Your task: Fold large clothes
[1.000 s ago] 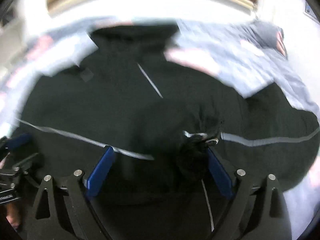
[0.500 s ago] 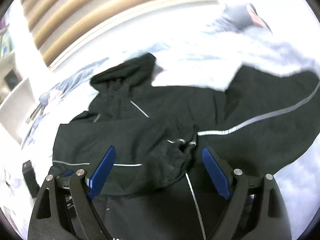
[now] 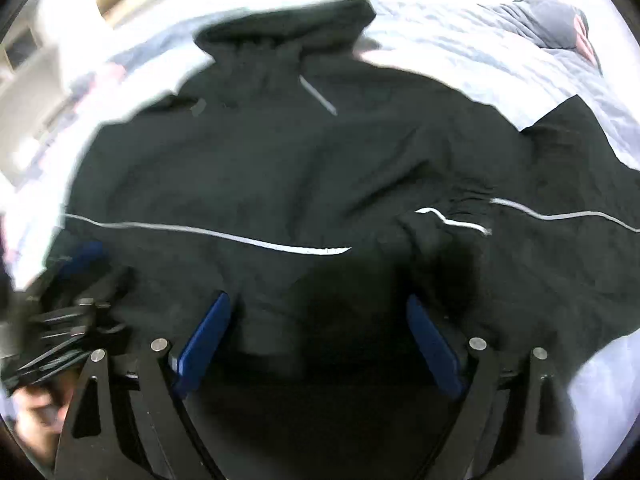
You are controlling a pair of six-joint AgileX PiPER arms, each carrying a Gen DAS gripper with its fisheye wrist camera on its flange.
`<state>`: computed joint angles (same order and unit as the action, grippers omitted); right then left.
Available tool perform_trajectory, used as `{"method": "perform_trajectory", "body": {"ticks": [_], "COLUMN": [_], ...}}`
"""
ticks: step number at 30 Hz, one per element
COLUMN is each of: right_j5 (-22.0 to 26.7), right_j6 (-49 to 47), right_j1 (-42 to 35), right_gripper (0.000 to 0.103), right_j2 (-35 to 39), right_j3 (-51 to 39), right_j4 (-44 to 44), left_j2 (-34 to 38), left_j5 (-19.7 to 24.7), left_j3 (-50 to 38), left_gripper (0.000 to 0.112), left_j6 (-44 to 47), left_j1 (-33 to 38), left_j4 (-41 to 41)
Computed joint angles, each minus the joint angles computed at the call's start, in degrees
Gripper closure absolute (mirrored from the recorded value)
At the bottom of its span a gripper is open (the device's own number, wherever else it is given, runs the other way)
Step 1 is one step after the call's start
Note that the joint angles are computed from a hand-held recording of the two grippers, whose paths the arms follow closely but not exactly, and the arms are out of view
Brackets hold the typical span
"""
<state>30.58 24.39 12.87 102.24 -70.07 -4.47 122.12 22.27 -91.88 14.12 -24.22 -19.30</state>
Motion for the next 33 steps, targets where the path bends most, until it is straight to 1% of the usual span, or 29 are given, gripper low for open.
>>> {"method": "perform_trajectory", "body": {"ticks": [2, 3, 6, 8, 10, 12, 13, 14, 16, 18, 20, 21, 25, 26, 28, 30, 33], "right_j5": [-2.54, -3.18, -2.32, -1.46, 0.1, 1.4, 2.02, 2.23, 1.75, 1.03, 0.59, 1.02, 1.08, 1.76, 3.35, 6.69, 11.57], "right_j6": [-7.22, -8.84, -13.41, -18.43, -20.88, -26.75, -30.98, -34.42, -38.59, -40.99, -45.48, -47.1, -45.87, -44.63, -46.3, -48.31, -48.66], "right_j1": [-4.46, -6.53, -14.81, -23.04, -30.44, -38.6, -42.48, -46.43, -52.32, -57.96, -62.96, -64.73, -68.14, -68.88, -70.74, -72.75, -74.62], "right_gripper": [0.012, 0.012, 0.012, 0.012, 0.012, 0.012, 0.012, 0.012, 0.012, 0.012, 0.012, 0.012, 0.012, 0.012, 0.012, 0.012, 0.012], "right_j2": [-7.35, -10.37, -17.34, -22.0, -23.11, -23.22, -23.25, -22.57, -21.0, -18.31, -15.37, -14.16, -5.89, -3.18, 0.81, 5.49, 11.26], "right_j3": [5.8, 8.25, 12.5, 15.74, 16.1, 16.48, 16.79, 16.72, 15.93, 12.97, 10.02, 8.73, 0.62, -2.25, -5.72, -10.48, -16.64], "right_j4": [8.88, 10.88, 13.9, 15.79, 14.81, 18.32, 21.42, 24.02, 26.26, 27.06, 31.12, 32.73, 33.42, 32.56, 35.7, 39.29, 42.91], "left_j2": [0.06, 0.06, 0.11, 0.19, 0.3, 0.4, 0.48, 0.61, 0.77, 0.81, 0.77, 0.79, 1.31, 1.5, 1.72, 1.9, 2.08], "left_j5": [-0.05, -0.05, -0.2, -0.28, -0.43, -0.53, -0.55, -0.49, -0.44, -0.45, -0.5, -0.63, -0.7, -0.59, -0.51, -0.36, -0.2], "left_j3": [-0.06, -0.06, -0.03, -0.09, -0.14, -0.22, -0.28, -0.42, -0.64, -0.69, -0.61, -0.58, -1.23, -1.52, -1.84, -2.1, -2.4], "left_gripper": [0.031, 0.031, 0.031, 0.03, 0.03, 0.03, 0.03, 0.03, 0.03, 0.029, 0.029, 0.029, 0.028, 0.028, 0.028, 0.028, 0.028], "left_j6": [-0.09, -0.09, 0.08, 0.18, 0.48, 0.58, 0.93, 1.24, 1.37, 1.32, 1.46, 1.38, -0.08, -0.46, -1.03, -1.08, -1.48], "left_j1": [-0.04, -0.04, -0.05, -0.08, -0.07, -0.08, -0.03, 0.04, 0.06, 0.06, 0.09, 0.07, -0.17, -0.2, -0.28, -0.26, -0.31], "left_j4": [0.07, 0.07, -0.13, -0.22, -0.63, -0.82, -1.21, -1.57, -1.76, -1.64, -1.79, -1.71, -0.08, 0.3, 0.9, 0.99, 1.43]}}
